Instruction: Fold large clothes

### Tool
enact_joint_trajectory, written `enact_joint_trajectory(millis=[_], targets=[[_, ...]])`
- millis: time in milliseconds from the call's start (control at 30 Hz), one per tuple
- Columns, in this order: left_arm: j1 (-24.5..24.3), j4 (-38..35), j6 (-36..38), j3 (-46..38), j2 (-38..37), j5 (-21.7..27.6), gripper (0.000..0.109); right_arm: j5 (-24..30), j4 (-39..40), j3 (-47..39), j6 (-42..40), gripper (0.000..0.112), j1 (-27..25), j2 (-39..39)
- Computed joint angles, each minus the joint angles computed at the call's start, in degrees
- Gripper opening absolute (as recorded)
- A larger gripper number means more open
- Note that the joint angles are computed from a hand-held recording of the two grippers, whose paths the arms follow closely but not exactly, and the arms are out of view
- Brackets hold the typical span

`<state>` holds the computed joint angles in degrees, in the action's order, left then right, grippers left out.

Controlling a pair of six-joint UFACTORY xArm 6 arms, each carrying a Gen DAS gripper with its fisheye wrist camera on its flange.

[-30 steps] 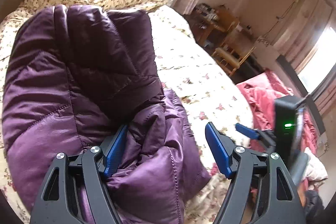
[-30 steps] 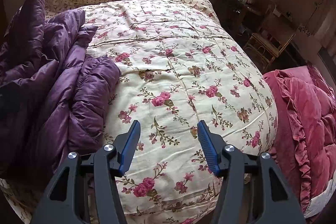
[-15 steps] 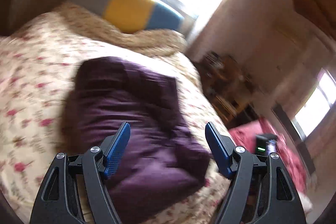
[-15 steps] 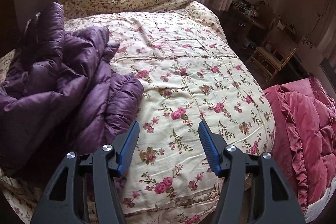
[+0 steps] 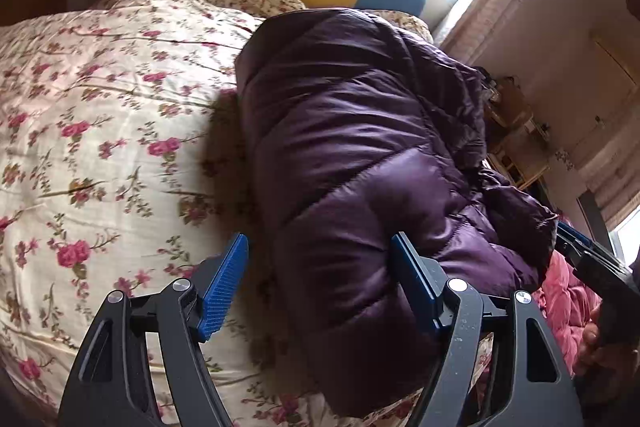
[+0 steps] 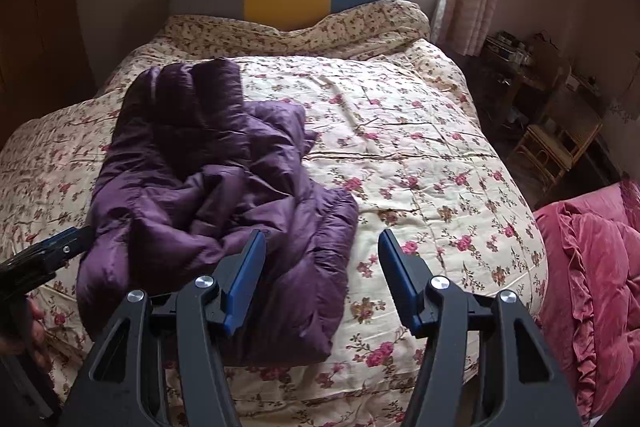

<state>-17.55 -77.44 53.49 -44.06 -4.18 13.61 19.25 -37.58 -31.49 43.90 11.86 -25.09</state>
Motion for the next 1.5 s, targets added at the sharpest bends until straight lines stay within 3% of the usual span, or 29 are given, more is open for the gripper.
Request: enact_joint_trajectory(millis=[433, 567, 667, 733, 800, 900, 1167, 1500], targets=[[1.60, -3.83, 3.10, -1.36, 0.58, 0.83, 0.073, 0.57, 6.55, -0.70, -4.02, 0.058, 3.31, -0.47], [1.81, -3.00, 2.53, -1.19, 0.26, -0.44, 0.073, 2.85, 4.67, -2.36, -3.01, 0.058, 5.01, 0.08], [0.58, -0.11, 0.07, -0.86, 0.31, -4.58, 0.070, 11.06, -5.18, -5.92, 2.05, 0.059, 8.31, 3.03], [0.30, 1.65, -2.13, -0.67, 0.44, -6.57, 0.070, 12.04, -7.26, -6.31, 3.57, 0.059, 9.02, 3.74], [0.90, 1.89, -2.15, -0.89, 0.77, -5.69, 0.070, 9.52, -4.84, -5.54, 3.23, 0.059, 8.54, 2.86], [1.60, 1.52, -0.67, -1.23, 1.25, -3.92, 0.070, 9.19, -7.31, -5.79, 6.12, 0.059, 9.49, 1.80], [3.49, -0.60, 4.04, -3.66, 3.60, 0.98, 0.070, 16.98, -9.18, -11.43, 1.20, 0.060, 15.08, 7.29], [4.69, -0.11, 7.05, -6.10, 5.81, 5.83, 0.068, 17.58, -9.64, -12.72, 2.14, 0.068, 18.13, 5.26]])
